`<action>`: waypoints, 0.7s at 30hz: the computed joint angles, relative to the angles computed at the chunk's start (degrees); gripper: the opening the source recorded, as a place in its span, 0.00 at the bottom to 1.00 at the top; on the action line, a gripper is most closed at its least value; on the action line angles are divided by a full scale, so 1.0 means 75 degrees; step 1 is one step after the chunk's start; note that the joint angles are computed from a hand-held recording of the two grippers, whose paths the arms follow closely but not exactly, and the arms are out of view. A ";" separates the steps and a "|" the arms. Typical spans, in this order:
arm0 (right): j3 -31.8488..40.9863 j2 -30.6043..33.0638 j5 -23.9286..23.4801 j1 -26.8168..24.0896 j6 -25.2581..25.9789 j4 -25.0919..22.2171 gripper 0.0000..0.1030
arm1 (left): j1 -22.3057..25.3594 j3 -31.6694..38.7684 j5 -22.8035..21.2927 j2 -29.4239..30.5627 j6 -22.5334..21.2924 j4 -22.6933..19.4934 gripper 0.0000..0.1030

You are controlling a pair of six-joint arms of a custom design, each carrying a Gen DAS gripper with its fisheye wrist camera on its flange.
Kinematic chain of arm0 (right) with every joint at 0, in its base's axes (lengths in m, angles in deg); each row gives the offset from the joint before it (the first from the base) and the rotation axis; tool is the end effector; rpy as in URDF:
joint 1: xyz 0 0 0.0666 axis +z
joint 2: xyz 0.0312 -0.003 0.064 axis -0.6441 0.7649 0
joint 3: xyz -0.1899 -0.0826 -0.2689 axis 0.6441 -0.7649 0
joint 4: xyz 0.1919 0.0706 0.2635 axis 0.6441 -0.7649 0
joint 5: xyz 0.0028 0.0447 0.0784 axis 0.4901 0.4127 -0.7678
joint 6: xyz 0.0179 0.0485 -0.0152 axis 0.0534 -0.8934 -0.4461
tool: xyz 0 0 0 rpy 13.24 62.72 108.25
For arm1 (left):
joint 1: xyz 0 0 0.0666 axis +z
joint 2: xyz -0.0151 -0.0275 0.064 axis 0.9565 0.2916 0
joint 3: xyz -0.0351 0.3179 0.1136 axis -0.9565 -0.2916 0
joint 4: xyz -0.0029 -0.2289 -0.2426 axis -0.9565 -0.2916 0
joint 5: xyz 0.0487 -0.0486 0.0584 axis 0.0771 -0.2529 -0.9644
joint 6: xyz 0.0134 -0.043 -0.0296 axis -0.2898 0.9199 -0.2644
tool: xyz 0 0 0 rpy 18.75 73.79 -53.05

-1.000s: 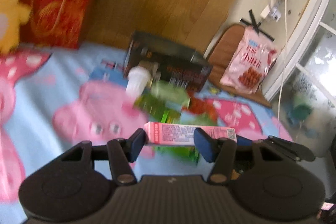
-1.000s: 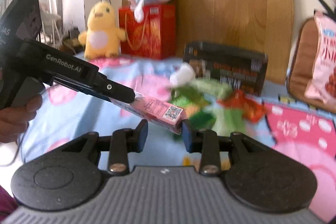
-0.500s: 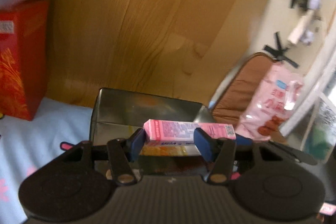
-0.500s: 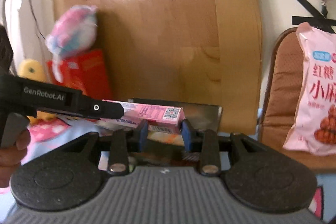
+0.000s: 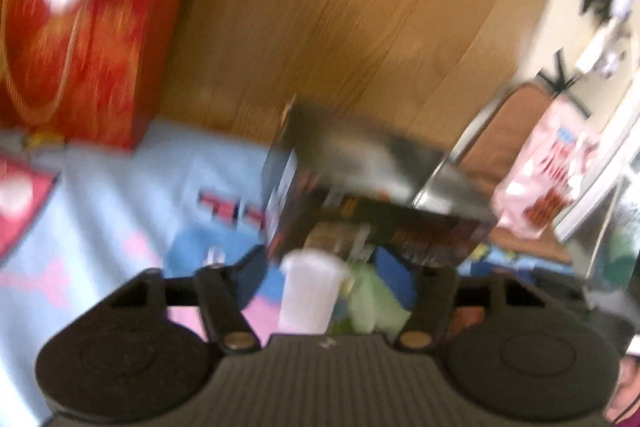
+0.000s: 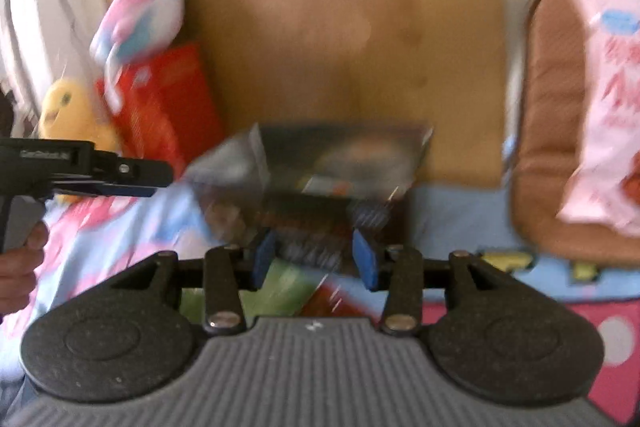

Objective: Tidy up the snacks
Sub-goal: 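Grasp the white yogurt cup with the left gripper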

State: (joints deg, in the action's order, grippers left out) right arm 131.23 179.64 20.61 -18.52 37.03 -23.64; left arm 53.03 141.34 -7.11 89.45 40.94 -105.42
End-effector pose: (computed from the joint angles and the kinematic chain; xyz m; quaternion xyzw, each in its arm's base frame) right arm 0.5834 0.2466 0.3752 -0.2592 0.8208 0.2787 0.4259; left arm 0.5123 -0.1821 0.4002 -0.1494 0.8855 -0.1500 0.4136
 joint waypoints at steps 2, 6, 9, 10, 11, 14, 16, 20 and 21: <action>0.0512 0.0325 0.0052 0.0103 0.0050 -0.0482 0.45 | 0.0050 0.0018 0.0353 0.0208 0.0296 -0.0053 0.39; 0.2431 0.1443 0.0184 0.0292 -0.0178 -0.1839 0.44 | -0.0034 0.0020 0.0271 0.0334 0.0355 -0.0103 0.33; 0.2775 0.1653 0.0030 0.0373 -0.0078 -0.2415 0.46 | -0.0199 -0.0409 0.0278 -0.0012 0.0304 -0.0003 0.33; 0.2451 0.1454 0.0018 0.0399 0.0036 -0.2320 0.46 | -0.0274 -0.0686 0.0223 -0.0206 0.0285 0.0084 0.33; 0.2012 0.1174 -0.0017 0.0419 0.0195 -0.2202 0.46 | -0.0343 -0.1011 0.0177 -0.0421 0.0281 0.0237 0.33; 0.0568 0.0260 -0.0230 0.0425 0.0780 -0.1782 0.47 | -0.0530 -0.2198 0.0184 -0.1275 0.0568 0.0704 0.33; -0.0243 -0.0307 -0.0141 0.0461 0.1129 -0.1480 0.47 | -0.0616 -0.3067 0.0188 -0.1946 0.0924 0.1024 0.32; -0.1997 -0.1566 -0.0456 0.0496 0.1212 -0.0132 0.47 | -0.0766 -0.4209 0.0123 -0.3029 0.1388 0.1265 0.33; -0.2196 -0.1738 -0.0743 0.0521 0.1202 -0.0034 0.47 | -0.0811 -0.4385 0.0134 -0.3236 0.1407 0.1256 0.35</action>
